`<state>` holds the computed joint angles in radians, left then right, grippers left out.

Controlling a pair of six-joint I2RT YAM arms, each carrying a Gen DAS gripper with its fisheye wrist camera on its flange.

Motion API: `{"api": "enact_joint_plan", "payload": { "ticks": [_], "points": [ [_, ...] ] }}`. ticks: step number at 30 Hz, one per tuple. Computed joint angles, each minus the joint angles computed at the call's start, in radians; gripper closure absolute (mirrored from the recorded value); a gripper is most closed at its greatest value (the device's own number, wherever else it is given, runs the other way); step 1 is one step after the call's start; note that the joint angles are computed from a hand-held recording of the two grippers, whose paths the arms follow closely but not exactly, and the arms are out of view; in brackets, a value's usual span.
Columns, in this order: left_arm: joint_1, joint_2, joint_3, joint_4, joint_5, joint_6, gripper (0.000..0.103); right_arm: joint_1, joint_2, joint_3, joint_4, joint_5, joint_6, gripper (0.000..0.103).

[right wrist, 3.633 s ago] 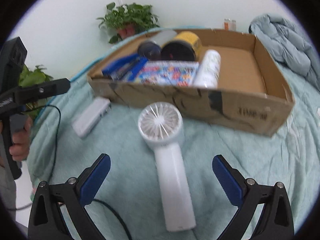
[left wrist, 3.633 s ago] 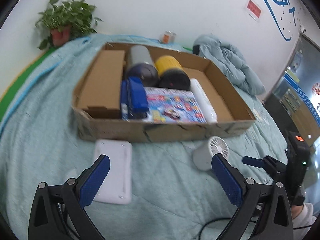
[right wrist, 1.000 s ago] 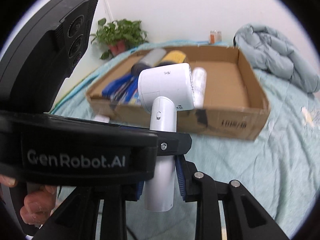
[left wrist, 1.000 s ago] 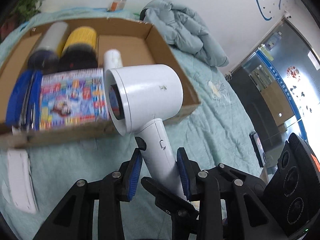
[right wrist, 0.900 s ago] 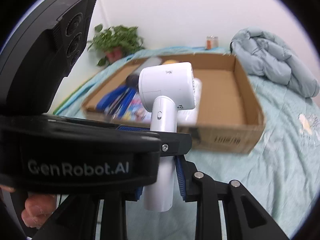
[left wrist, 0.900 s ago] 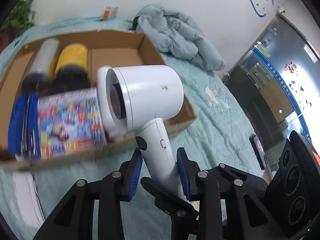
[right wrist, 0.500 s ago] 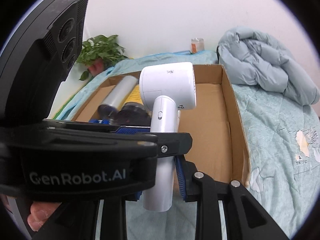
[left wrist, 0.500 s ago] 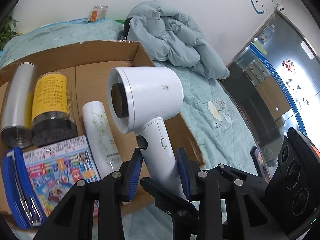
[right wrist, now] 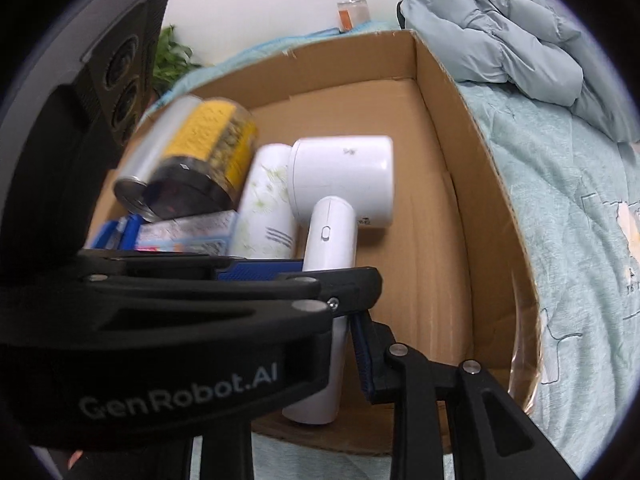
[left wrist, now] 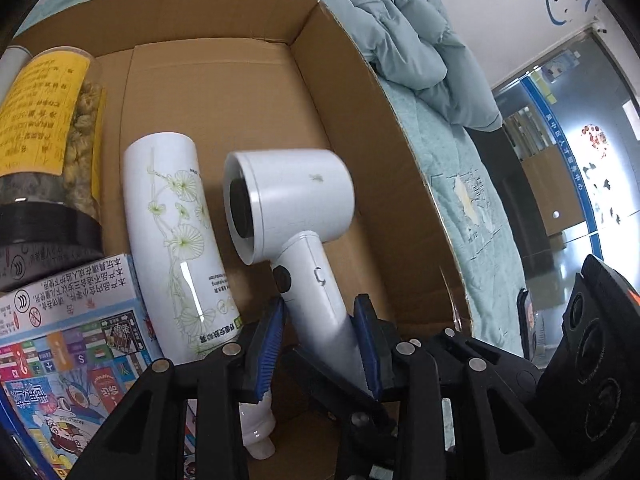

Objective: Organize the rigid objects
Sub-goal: 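Lower the hair dryer beside the spray bottle and open both grippers, then withdraw both grippers up away from the box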

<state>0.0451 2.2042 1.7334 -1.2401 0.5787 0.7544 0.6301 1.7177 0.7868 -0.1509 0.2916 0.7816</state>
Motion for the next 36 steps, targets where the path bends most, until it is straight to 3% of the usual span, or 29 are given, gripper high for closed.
{"api": "enact_joint_plan", "payload": {
  "ticks": [3,6,7,9,11,13,16,19,25,30,33,36],
  "points": [
    [0.021,0.001,0.024,-0.038,-0.005,0.023,0.066,0.003,-0.008,-0.005,0.001,0.002,0.014,0.075],
    [0.061,-0.071,-0.036,0.000,-0.002,0.050,0.062,0.019,-0.017,0.001,-0.021,0.015,0.019,0.074],
    [0.080,-0.100,-0.058,0.009,0.005,0.066,0.060,0.018,-0.026,-0.004,-0.014,0.014,0.011,0.069],
    [0.137,-0.194,-0.132,0.065,0.021,0.108,0.056,0.063,-0.083,-0.043,0.008,0.064,0.005,0.048],
    [0.215,-0.299,-0.220,0.151,0.061,0.162,0.042,0.132,-0.137,-0.082,0.037,0.153,-0.010,0.020],
    [0.308,-0.416,-0.330,0.292,0.110,0.183,0.001,0.229,-0.161,-0.087,0.000,0.307,0.020,0.009],
    [0.446,-0.528,-0.445,0.457,0.201,0.185,0.001,0.309,-0.188,-0.106,-0.028,0.384,0.071,0.001],
    [0.543,-0.523,-0.421,0.438,0.224,0.208,0.001,0.352,-0.195,-0.104,-0.062,0.409,0.120,0.001],
    [0.735,-0.432,-0.279,0.313,0.277,0.291,0.001,0.445,-0.167,-0.071,-0.068,0.441,0.140,0.001],
    [0.886,-0.355,-0.115,0.258,0.266,0.364,0.001,0.501,-0.128,0.016,-0.178,0.483,0.179,0.001],
    [0.966,-0.336,-0.034,0.222,0.300,0.410,0.001,0.562,-0.116,0.052,-0.248,0.538,0.271,0.001],
    [1.036,-0.277,0.101,0.080,0.319,0.508,0.000,0.607,-0.093,0.085,-0.301,0.557,0.332,0.001]
  ]
}}
